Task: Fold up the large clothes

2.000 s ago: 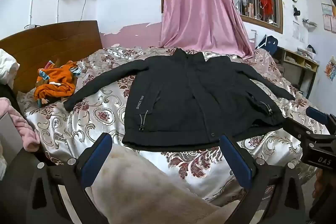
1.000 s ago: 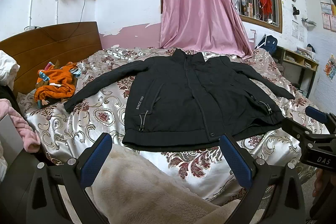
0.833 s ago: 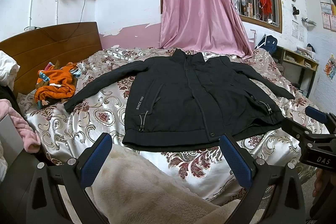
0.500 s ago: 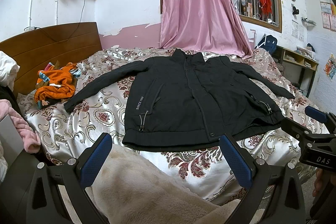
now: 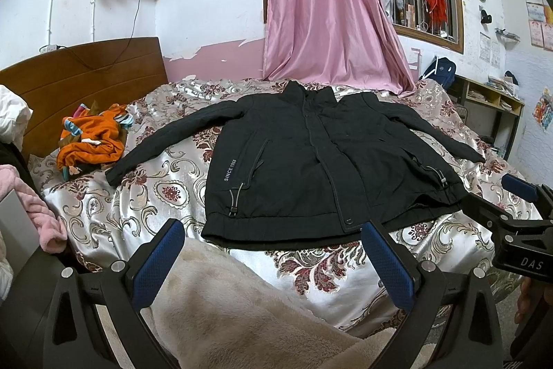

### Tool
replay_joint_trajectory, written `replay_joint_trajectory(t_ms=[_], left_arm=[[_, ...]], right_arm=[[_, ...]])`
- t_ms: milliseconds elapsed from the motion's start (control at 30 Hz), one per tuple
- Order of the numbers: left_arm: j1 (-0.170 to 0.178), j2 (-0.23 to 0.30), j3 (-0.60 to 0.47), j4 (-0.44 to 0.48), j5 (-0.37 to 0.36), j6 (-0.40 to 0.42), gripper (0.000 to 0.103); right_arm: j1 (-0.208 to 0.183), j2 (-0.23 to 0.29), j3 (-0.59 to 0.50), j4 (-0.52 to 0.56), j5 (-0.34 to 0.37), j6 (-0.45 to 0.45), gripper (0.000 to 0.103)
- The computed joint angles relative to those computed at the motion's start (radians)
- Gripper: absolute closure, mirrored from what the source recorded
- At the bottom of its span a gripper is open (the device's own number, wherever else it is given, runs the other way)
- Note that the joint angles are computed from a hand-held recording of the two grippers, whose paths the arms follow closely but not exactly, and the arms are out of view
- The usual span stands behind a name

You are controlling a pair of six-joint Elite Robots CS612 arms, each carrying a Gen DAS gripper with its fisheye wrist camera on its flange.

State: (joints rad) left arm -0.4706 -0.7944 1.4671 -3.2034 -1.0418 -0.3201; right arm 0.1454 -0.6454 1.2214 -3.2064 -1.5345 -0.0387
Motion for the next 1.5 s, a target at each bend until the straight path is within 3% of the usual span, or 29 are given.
replay_joint_trajectory(t_ms=[1300, 1500], left_arm=[[0.000, -0.004, -0.003, 0.011, 0.001, -0.001, 0.000], [0.000, -0.006, -0.022, 0.118, 0.027, -0.013, 0.000]], right_arm=[[0.001, -0.001, -0.004, 0.009, -0.001, 0.000, 0.001], [0.001, 0.002, -0.014, 0.036, 0.002, 0.009, 0.001]])
